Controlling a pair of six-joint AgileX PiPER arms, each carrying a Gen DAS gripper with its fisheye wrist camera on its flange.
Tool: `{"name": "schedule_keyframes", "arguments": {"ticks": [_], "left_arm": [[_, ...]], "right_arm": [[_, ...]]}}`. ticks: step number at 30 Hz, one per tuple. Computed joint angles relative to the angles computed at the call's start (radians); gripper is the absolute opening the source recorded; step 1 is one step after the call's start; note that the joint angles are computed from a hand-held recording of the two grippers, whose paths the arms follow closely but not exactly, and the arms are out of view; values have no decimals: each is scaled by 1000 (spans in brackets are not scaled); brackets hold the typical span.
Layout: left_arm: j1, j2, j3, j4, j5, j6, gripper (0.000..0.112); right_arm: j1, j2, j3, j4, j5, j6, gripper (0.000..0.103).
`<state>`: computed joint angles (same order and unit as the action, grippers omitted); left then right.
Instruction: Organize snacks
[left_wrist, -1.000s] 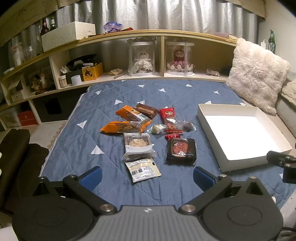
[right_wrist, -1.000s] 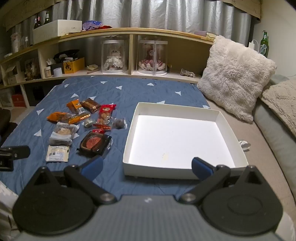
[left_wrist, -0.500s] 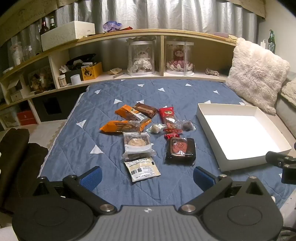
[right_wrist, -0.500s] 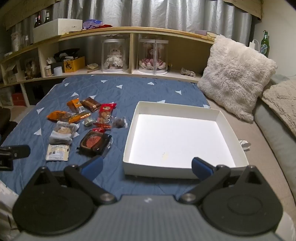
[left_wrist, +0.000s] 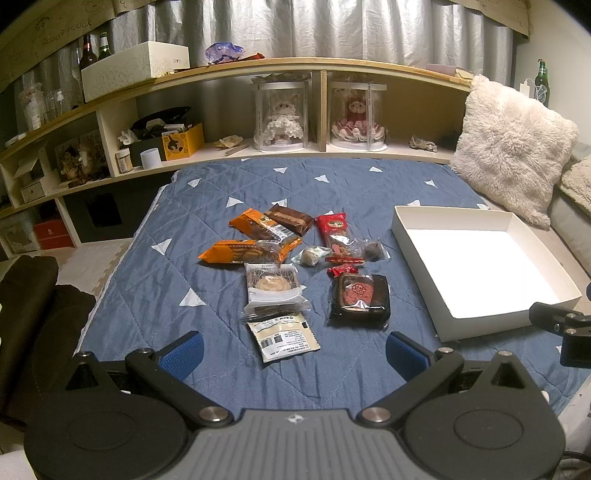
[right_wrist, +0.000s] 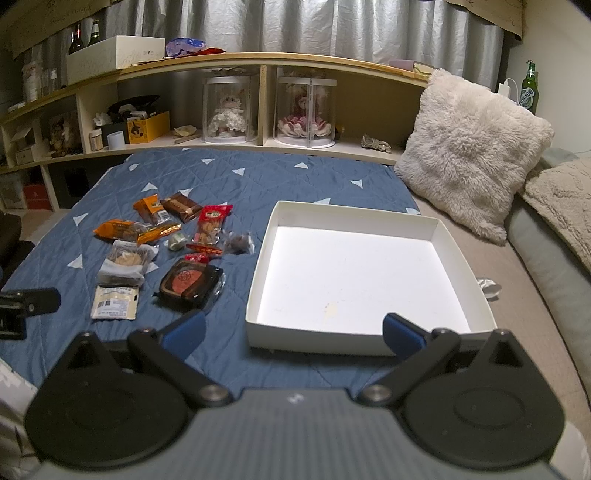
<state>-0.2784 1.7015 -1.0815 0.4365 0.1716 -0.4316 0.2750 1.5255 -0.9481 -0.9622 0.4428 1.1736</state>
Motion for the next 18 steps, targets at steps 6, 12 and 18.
{"name": "schedule_keyframes", "arguments": {"ticks": [6,12,18], "left_arm": [[0,0,0,-3,0,2,103],[0,0,0,-3,0,3,103],[0,0,0,-3,0,3,103]], "right_arm": [[-1,0,1,3,-2,-5,103],[-2,0,-1,7,-1,-10,103],[-3,2,-2,8,-2,-11,103]]}}
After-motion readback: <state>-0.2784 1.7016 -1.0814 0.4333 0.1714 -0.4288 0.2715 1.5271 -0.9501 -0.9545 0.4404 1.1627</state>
